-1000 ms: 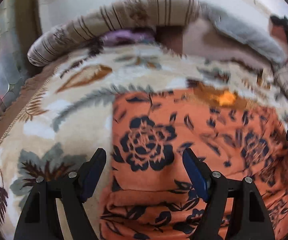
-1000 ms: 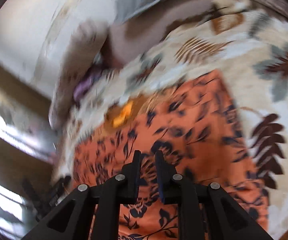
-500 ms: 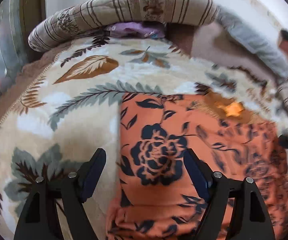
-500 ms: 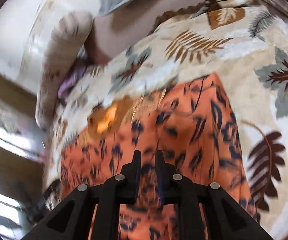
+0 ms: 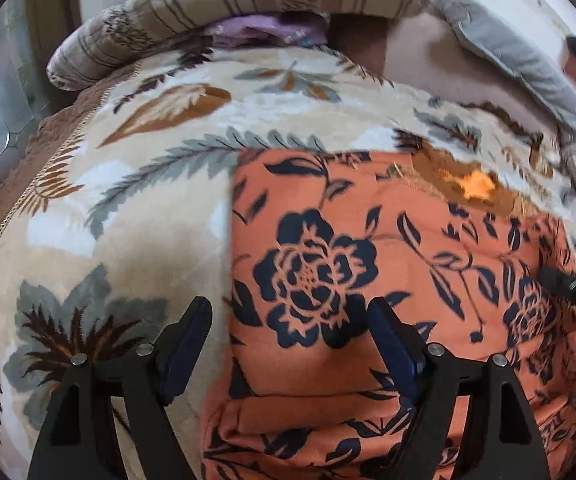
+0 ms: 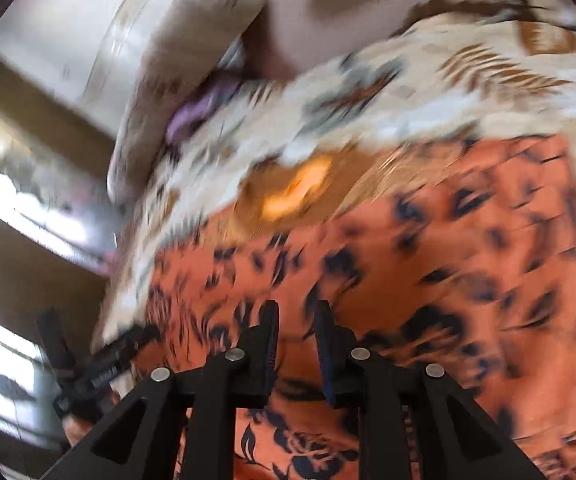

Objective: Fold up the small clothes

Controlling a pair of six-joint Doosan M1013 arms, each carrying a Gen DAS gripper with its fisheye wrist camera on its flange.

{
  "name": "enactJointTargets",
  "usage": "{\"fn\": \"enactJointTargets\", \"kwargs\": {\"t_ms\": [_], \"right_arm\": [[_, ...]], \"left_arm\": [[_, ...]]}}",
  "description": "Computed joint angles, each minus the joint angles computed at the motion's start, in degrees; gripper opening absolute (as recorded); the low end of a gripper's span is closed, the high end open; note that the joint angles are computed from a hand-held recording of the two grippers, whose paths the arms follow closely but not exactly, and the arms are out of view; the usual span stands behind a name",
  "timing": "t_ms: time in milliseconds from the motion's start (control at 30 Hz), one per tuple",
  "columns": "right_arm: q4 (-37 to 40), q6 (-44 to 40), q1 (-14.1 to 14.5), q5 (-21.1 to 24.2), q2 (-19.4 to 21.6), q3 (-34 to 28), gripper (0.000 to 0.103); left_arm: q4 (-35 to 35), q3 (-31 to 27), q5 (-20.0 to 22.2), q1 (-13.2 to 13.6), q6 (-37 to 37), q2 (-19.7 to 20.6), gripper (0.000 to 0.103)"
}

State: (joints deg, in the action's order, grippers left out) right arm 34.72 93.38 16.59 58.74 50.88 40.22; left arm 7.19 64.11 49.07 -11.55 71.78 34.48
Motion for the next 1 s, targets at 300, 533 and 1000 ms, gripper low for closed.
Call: {"fn": "enactJointTargets", "kwargs": {"t_ms": [300, 533, 1000], "right_arm": [[4.0, -4.2, 0.0, -1.5, -3.3, 4.7, 0.029], [3.8, -3.3, -0.1, -1.1, -7.5, 10.0, 0.054], [16.8, -8.3, -5.5, -22.2, -27.3, 41.8, 0.062]], "left_arm": [[4.0, 0.5, 1.2, -0.7, -1.8, 0.2, 0.082], [4.8, 5.7, -1.2, -0.4, -3.5, -3.9, 0.081], [10.0, 23.3, -5.1, 0.3, -11.7, -17.7, 0.081]]}}
